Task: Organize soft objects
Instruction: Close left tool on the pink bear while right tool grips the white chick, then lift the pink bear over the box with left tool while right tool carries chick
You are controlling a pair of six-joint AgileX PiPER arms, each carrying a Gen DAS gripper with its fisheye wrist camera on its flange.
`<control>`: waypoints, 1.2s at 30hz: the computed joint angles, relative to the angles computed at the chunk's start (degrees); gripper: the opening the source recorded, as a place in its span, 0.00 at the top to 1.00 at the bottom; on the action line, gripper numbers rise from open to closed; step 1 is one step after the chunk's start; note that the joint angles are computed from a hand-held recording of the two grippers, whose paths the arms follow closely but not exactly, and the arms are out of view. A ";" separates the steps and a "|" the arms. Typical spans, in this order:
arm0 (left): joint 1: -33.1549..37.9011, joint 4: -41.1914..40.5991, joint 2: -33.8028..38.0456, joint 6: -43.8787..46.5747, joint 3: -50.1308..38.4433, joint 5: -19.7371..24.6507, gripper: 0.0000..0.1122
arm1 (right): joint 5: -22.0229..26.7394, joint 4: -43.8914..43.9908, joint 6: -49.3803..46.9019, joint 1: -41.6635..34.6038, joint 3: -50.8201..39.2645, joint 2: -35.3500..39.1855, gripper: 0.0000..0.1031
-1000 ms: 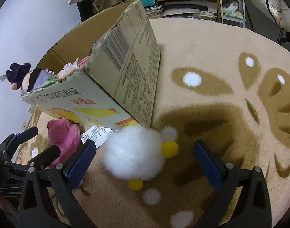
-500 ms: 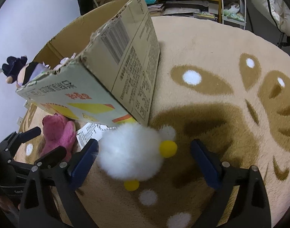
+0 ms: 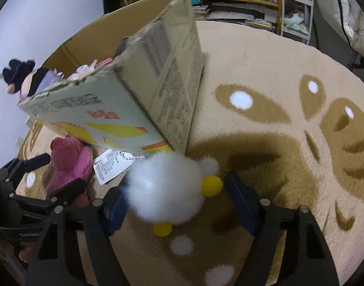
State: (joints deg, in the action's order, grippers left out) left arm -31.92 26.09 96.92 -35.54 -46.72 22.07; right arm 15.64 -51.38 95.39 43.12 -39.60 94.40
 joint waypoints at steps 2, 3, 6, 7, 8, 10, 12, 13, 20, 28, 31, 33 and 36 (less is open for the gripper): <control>0.29 -0.77 0.24 0.83 -0.13 -0.25 0.14 | -0.23 1.78 -2.89 0.35 -0.48 0.16 0.36; 0.49 -2.47 0.31 2.56 -0.13 -0.62 0.18 | -0.16 3.47 -5.17 0.68 -1.00 0.42 0.40; 0.51 -6.35 0.81 5.67 0.57 -2.11 0.26 | 0.31 5.62 -8.16 1.61 -1.78 0.77 0.50; 0.50 -7.29 0.95 6.56 0.65 -2.42 0.27 | 0.50 6.25 -9.06 1.89 -1.95 0.75 0.56; 0.53 -8.68 0.98 7.93 0.75 -2.67 0.31 | 0.10 6.09 -9.01 2.11 -1.91 0.57 0.60; 0.88 -11.71 0.95 10.95 0.97 -3.17 0.34 | -1.08 6.76 -9.71 1.89 -1.47 0.17 0.60; 0.72 -11.56 1.01 10.51 0.94 -3.14 0.35 | -2.02 6.68 -9.19 1.63 -0.82 -0.38 0.61; -0.43 -9.37 1.03 7.30 0.98 -3.02 0.35 | -2.42 5.97 -8.35 1.34 -0.32 -0.79 0.61; -4.02 2.30 -0.34 -7.31 3.41 -3.85 0.40 | -2.62 -1.25 -0.06 2.54 0.98 -2.91 0.62; -6.65 8.92 -4.26 -16.23 5.87 -1.56 0.42 | 0.60 -7.37 8.64 5.54 2.99 -6.94 0.62; -6.93 9.66 -7.10 -17.70 7.32 -0.78 0.43 | 1.99 -9.36 11.48 6.70 3.64 -8.61 0.62; -7.50 10.96 -9.24 -19.75 8.17 0.06 0.43 | 3.21 -10.91 13.84 7.96 4.20 -10.04 0.62; -8.04 12.35 -12.69 -21.39 9.38 1.55 0.44 | 5.29 -11.65 15.25 9.85 4.68 -11.90 0.62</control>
State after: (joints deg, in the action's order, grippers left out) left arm -39.96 38.44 84.22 -56.93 -37.34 23.62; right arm 20.93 -63.04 110.64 52.97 -34.92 82.49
